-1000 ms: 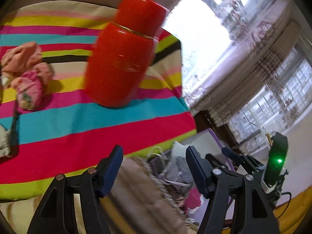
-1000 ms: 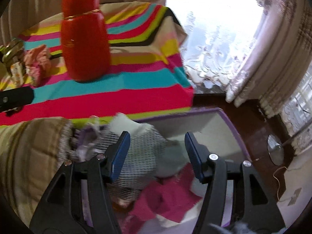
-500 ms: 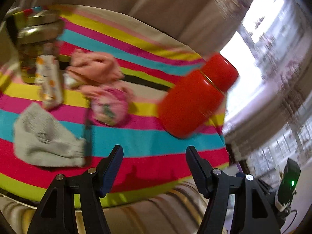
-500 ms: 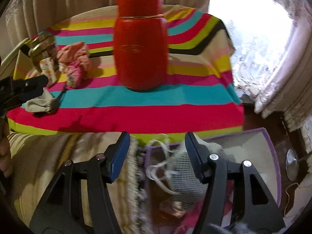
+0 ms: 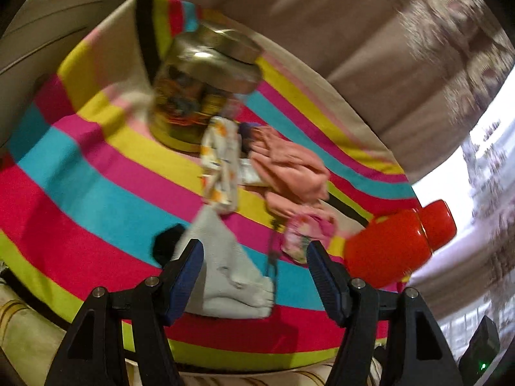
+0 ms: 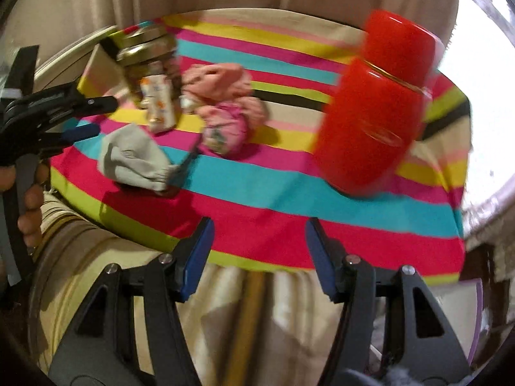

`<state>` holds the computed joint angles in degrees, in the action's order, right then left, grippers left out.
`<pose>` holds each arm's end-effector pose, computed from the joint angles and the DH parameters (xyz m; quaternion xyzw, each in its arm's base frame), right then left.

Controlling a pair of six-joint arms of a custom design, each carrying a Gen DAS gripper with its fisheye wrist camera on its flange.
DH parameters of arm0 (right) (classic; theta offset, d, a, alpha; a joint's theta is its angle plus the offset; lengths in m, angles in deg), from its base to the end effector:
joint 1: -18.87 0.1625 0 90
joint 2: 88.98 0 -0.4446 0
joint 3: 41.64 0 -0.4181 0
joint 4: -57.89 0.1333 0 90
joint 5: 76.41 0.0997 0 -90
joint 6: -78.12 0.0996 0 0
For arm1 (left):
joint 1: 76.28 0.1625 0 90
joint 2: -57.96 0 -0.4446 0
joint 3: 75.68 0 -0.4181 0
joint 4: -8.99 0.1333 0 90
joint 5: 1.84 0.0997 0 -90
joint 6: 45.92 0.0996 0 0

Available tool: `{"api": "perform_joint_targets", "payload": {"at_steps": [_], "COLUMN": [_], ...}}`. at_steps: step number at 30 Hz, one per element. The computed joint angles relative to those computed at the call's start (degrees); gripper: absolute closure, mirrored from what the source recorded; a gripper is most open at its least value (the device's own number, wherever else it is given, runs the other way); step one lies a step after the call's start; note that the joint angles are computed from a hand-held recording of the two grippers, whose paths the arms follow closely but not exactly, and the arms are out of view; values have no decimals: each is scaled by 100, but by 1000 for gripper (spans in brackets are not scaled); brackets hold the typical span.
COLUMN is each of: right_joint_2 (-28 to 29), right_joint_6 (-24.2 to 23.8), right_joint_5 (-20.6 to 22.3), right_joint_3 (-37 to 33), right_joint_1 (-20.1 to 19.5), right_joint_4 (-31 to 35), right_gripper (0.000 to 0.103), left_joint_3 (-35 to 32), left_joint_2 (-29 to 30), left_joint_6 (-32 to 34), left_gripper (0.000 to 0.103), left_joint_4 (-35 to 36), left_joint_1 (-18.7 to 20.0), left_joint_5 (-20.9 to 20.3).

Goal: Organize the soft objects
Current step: 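Move both open tools back to the bed toward the grey cloth and black item, then grasp the grey herringbone cloth with the right tool while the left tool grasps the black fuzzy item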

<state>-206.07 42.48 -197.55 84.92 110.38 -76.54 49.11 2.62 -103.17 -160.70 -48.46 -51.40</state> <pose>0.0907 -0.3382 0.4768 0.2163 -0.8966 0.2015 0.3297 -0.3598 -0.4136 0.0798 0.0094 0.9351 -0.3395 0.1013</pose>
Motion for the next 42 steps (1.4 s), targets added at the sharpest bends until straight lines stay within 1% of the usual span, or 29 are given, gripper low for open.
{"api": "perform_joint_targets", "payload": {"at_steps": [7,12,15,20,23,29,33,36,39,42], "right_joint_2": [496,928,1160,1483,1666,2064,2241,2326,2387,2399], "right_joint_6": [-219,-611,-812,-935,-984,-764,-768,-723,-638,-571], "right_joint_5": [10,-70,-119,-32,116,219,324,476,750,1030], "right_joint_3": [219,331,363,307,237,15,-107,-204,-324,-427], "right_joint_1": [449,718,786,788,730,549,440,382,265,155], "right_joint_4": [-156,-209,-190,9,48,92,45,84,226,466], "right_gripper": [41,41,41,41,41,41,41,41,41,57], "left_joint_3": [227,414,492,593,620,658,640,634,647,654], "left_joint_2": [-178,-266,-284,-309,-299,-295,-263,-251,-238,-211], "left_joint_6": [-281,-461,-535,-625,-640,-676,-646,-627,-580,-565], "left_gripper": [36,36,36,36,36,36,36,36,36,36], "left_joint_4": [-51,-138,-249,-406,-467,-589,-613,-633,-712,-791], "left_joint_1": [132,244,315,383,437,495,527,541,552,568], "left_joint_5": [147,162,139,148,104,29,-25,-36,-60,-71]}}
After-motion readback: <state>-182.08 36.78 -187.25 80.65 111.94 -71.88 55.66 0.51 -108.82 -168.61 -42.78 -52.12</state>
